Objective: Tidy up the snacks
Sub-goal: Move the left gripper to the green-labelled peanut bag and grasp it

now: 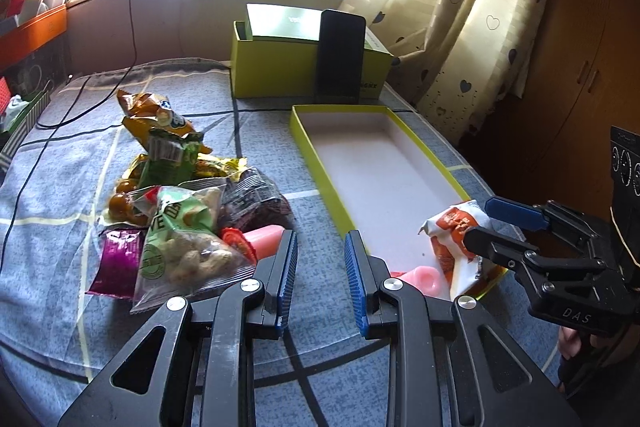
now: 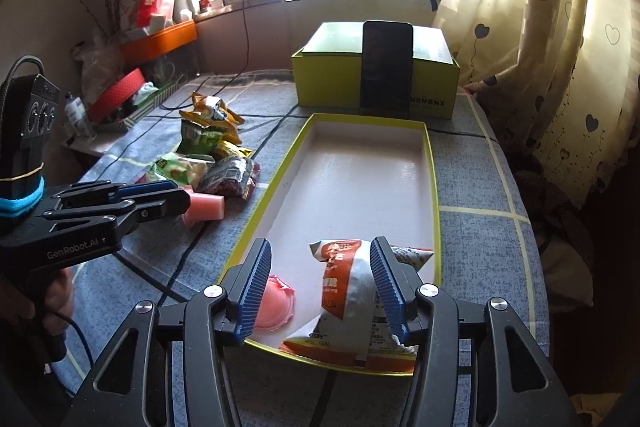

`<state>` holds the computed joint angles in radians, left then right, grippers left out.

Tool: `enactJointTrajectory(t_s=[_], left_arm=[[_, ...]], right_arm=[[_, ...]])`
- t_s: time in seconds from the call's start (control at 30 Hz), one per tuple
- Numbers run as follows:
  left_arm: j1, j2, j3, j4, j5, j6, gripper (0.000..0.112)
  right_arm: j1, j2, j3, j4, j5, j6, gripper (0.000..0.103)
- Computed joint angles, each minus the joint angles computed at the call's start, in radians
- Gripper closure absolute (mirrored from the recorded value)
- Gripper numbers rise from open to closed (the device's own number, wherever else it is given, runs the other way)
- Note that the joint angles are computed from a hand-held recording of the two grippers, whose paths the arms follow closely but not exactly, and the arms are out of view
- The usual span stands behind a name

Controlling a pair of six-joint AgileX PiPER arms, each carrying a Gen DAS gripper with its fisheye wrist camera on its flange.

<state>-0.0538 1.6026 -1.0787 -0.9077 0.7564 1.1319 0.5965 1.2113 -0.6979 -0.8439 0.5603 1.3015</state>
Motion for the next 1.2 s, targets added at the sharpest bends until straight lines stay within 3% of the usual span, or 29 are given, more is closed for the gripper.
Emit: enactJointTrajectory(t_s=[0.33, 1.2], left_arm=[[0.065, -0.004, 0.023, 0.019, -0.021, -0.003, 0.087], [0.242, 0.071, -0.022, 0.005, 0.025, 0.012, 0.087]], right_arm=[[0.019, 0.066, -0.044, 0.007, -0.038, -0.013, 0.047], [0.047, 0.187, -0.158, 0.099, -0.071, -0.144, 0.044]])
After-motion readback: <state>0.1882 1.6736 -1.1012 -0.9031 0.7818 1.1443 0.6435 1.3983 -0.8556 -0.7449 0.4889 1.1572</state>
